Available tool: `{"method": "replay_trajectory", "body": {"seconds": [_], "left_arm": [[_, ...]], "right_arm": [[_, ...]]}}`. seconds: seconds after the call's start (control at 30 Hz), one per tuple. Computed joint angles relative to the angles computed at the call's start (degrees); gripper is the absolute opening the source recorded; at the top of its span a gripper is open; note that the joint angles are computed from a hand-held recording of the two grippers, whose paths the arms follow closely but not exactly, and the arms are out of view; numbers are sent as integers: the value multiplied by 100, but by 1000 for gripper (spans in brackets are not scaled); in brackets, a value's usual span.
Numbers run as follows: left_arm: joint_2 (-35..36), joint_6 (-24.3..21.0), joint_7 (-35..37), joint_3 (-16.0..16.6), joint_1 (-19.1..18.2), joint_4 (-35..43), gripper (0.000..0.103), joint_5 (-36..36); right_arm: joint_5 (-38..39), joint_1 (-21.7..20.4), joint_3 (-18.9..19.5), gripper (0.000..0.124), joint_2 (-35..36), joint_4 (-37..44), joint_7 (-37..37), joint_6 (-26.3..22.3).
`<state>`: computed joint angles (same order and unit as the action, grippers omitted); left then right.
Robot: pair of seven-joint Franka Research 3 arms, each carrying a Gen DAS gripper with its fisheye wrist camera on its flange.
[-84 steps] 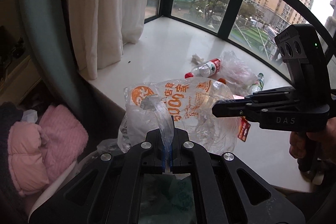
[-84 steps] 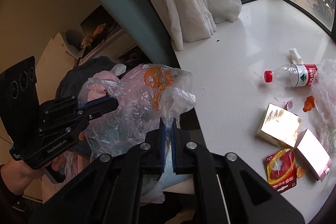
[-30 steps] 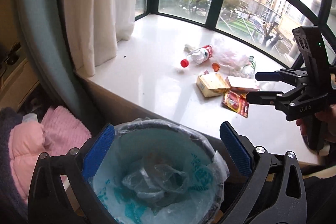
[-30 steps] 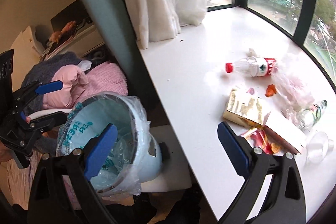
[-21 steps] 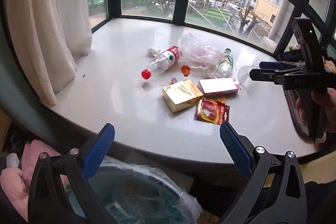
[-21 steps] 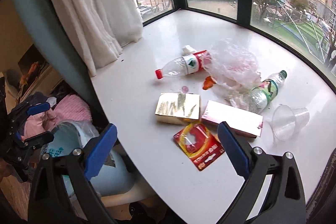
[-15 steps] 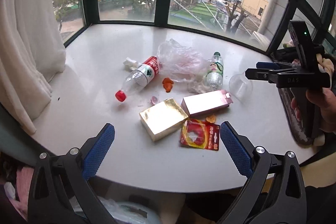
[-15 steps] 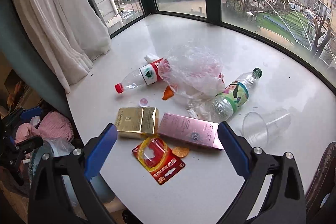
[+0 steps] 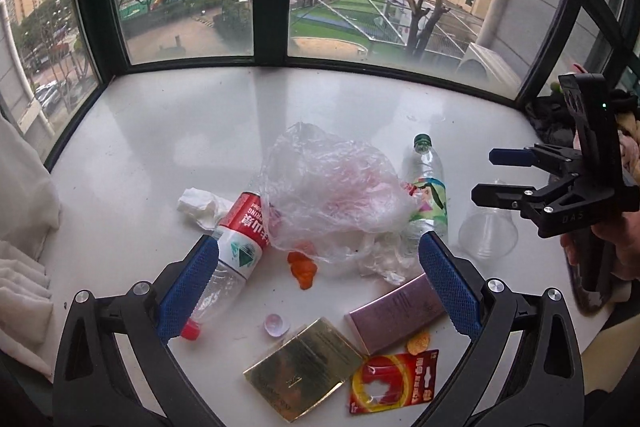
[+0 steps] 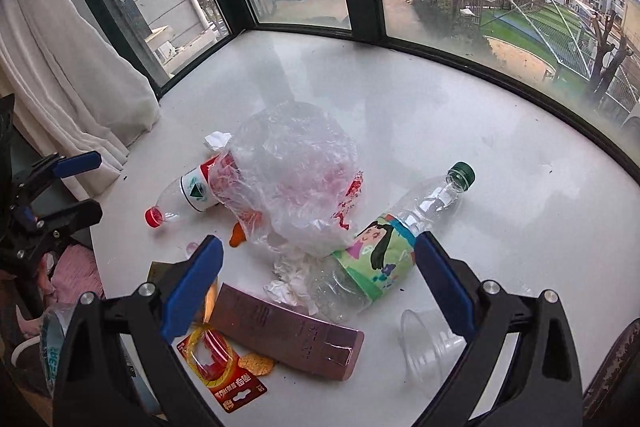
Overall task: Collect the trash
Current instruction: 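Move the left tool back to the sill toward the red-printed bag, then grasp the clear red-printed plastic bag with the left gripper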
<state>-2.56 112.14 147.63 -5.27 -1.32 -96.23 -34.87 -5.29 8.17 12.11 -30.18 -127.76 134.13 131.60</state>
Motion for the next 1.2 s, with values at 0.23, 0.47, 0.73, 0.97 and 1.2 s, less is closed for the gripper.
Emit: {"method": "replay_trajectory", "body": {"seconds": [0.23, 0.47, 0.73, 0.97, 1.2], "left_arm": [[1140, 73, -200, -398, -120, 1016, 97, 419], [2420, -141, -509, -828, -140, 2271, 97, 929], [3351, -855, -511, -1132, -160, 3277, 84, 1389], [3524, -1099, -514, -1201, -181, 3470, 37, 1582], [3314, -984, -405, -1244, -101, 3199, 5, 1394]], "right_arm": [[475, 79, -447, 93, 579, -7, -626, 452], [1154, 160, -815, 93, 1219, 104, -1403, 873], [1849, 199, -979, 88, 1703, 285, -2024, 866], [1591, 126, -848, 30, 1722, 365, -1815, 928], [1646, 156, -886, 6, 1764, 465, -1775, 911]]}}
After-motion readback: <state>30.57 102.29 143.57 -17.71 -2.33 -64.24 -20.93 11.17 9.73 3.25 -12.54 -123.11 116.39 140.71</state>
